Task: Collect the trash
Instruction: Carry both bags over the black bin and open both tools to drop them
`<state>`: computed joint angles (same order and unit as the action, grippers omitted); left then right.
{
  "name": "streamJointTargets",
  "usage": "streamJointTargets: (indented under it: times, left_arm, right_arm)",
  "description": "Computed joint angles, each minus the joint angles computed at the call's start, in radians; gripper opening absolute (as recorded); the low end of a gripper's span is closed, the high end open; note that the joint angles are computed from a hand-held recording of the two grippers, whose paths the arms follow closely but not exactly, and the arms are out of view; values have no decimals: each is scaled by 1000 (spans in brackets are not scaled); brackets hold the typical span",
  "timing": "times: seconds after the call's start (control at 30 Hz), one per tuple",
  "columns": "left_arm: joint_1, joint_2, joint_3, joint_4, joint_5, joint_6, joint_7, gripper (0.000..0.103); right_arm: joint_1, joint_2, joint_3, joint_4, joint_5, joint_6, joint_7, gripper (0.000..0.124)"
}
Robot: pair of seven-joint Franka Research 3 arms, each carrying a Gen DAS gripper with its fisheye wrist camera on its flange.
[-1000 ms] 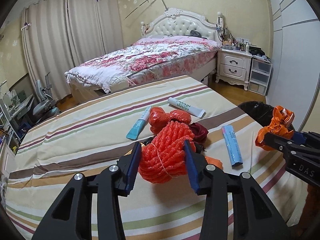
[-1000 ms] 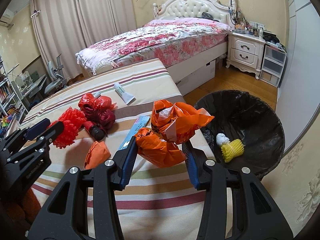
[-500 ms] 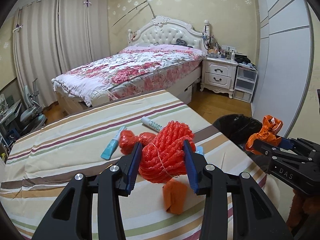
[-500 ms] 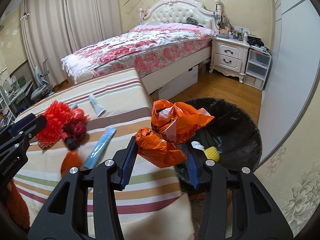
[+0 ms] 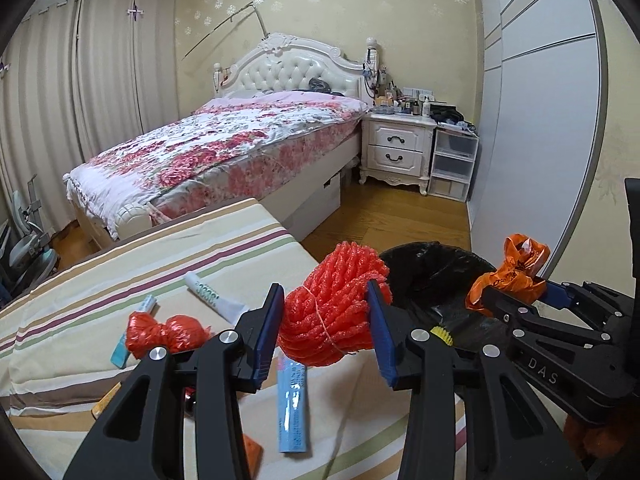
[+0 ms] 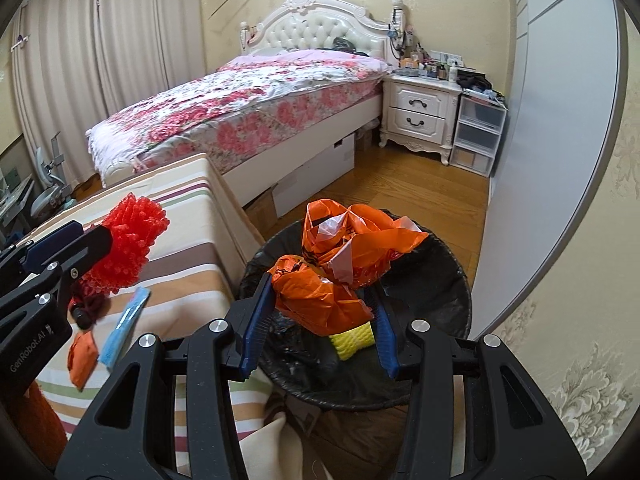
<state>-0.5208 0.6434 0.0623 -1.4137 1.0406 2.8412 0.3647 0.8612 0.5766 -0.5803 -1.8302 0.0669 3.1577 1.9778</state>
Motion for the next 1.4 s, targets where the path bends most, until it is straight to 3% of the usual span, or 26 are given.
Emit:
streamJointTargets:
  times: [0.1,0.27,0.63,0.73,0.8,0.97,1.2,1.4]
  left_arm:
    - [20,54,-37,72,-65,-19,87,42]
    - [20,116,-51,149,-154,-32,194,42]
    - [-5,271,-46,379,-326,-105,393,42]
    - [-10,309,-46,441,-363,-134,436,48]
    - [-18,320,-36,460,-376,-150,443,56]
    - [-34,305,-7,439,-371,-141,409,73]
    - [-41,257,14,373,-337,-119,345,77]
    - [-45,164,35,233,-269,-85,250,78]
  right_arm:
    - [-31,13,19,22,5,-13,2,44]
    - [-59,36,27,53,-7,-35,21,44]
    - [-141,68,74,114,-63,-78,80,45]
    - [-148,76,71,123,-77,-83,105,46]
    - [-154,79,73,130,-84,-89,120,56]
    - [-138,82,45,125,-110,-89,166,57]
    - [-119,70,25,105,-137,-83,203,58]
    - [-82,48,1,71,-147,-57,216,58]
